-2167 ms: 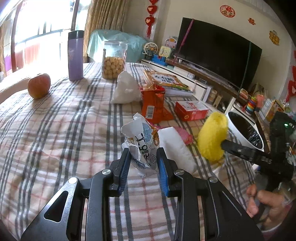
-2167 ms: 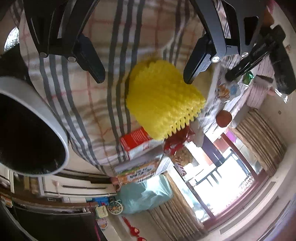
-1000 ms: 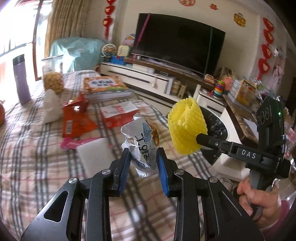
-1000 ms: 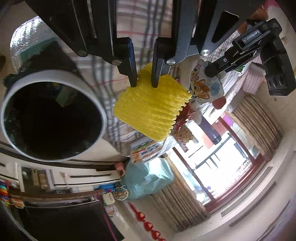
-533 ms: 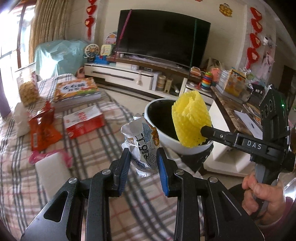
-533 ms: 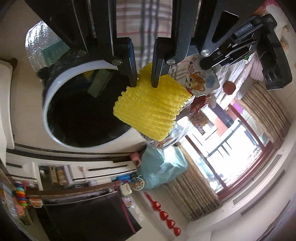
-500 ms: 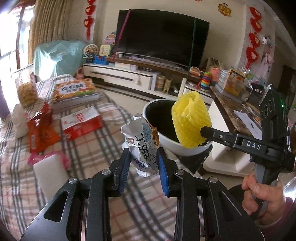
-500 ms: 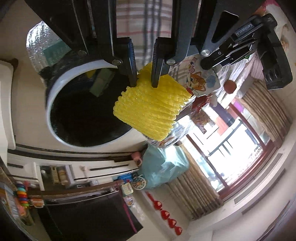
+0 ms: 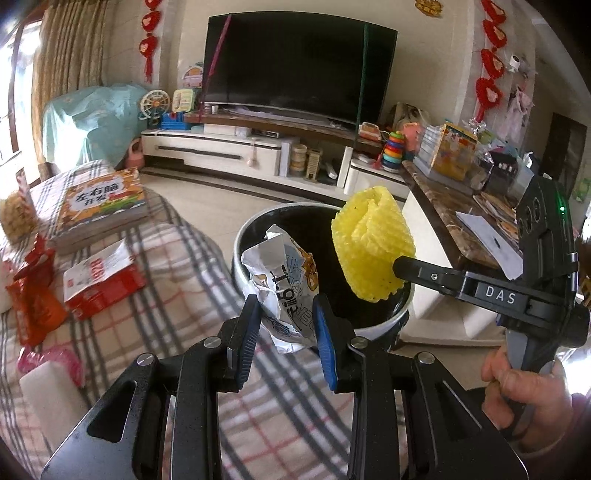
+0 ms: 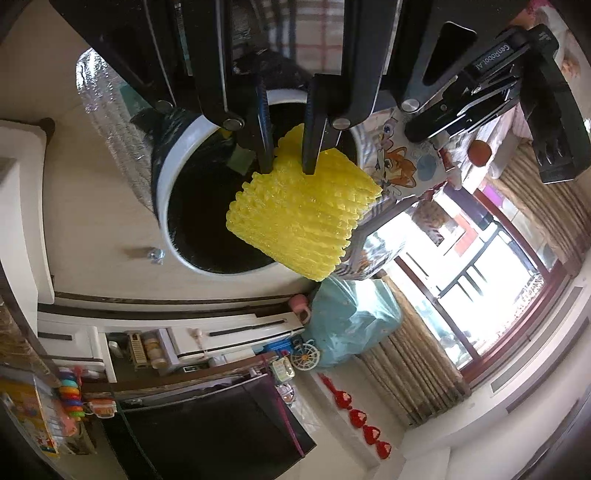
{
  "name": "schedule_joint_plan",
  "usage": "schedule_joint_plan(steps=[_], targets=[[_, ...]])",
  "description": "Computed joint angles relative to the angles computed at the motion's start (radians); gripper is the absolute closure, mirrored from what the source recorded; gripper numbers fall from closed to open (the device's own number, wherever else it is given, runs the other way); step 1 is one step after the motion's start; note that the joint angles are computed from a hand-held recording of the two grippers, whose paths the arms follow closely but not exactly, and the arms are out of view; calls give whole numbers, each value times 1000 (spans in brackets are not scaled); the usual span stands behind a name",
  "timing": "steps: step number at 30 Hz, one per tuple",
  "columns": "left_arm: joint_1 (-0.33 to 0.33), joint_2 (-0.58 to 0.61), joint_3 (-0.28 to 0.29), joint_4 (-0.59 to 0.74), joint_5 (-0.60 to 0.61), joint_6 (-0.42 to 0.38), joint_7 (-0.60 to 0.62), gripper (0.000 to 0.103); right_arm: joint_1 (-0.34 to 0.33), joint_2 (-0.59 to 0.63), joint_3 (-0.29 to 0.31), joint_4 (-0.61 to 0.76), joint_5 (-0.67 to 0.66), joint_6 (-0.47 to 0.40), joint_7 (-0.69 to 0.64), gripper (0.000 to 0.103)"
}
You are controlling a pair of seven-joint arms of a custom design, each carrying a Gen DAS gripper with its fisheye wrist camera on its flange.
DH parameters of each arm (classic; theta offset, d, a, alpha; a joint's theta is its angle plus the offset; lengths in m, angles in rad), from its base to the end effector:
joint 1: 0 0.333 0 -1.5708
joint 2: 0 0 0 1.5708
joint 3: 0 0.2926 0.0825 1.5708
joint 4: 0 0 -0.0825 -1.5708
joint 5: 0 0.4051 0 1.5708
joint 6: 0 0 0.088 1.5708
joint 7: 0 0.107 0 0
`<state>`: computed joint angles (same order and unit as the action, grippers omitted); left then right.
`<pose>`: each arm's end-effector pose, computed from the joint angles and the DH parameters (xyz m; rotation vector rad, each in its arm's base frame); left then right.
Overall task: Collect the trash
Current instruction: 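Carry the packet and foam net in both tools over the trash bin, then open the left tool to drop the packet while the right tool drops the foam net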
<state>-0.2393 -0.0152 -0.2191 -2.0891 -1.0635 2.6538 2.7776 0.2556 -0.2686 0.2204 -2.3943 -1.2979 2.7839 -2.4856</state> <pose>0.5469 -0.2434 0.4499 -0.9590 2.5135 -1.2632 0.4312 0.2730 0.4291 -1.0129 1.9673 -0.5333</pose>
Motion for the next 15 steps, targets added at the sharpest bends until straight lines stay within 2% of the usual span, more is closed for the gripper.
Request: schedule_joint_plan(steps=[15], targets=[[-3, 91, -39, 85, 103, 18, -93, 75, -24, 1, -16, -13, 86, 20, -79, 87]])
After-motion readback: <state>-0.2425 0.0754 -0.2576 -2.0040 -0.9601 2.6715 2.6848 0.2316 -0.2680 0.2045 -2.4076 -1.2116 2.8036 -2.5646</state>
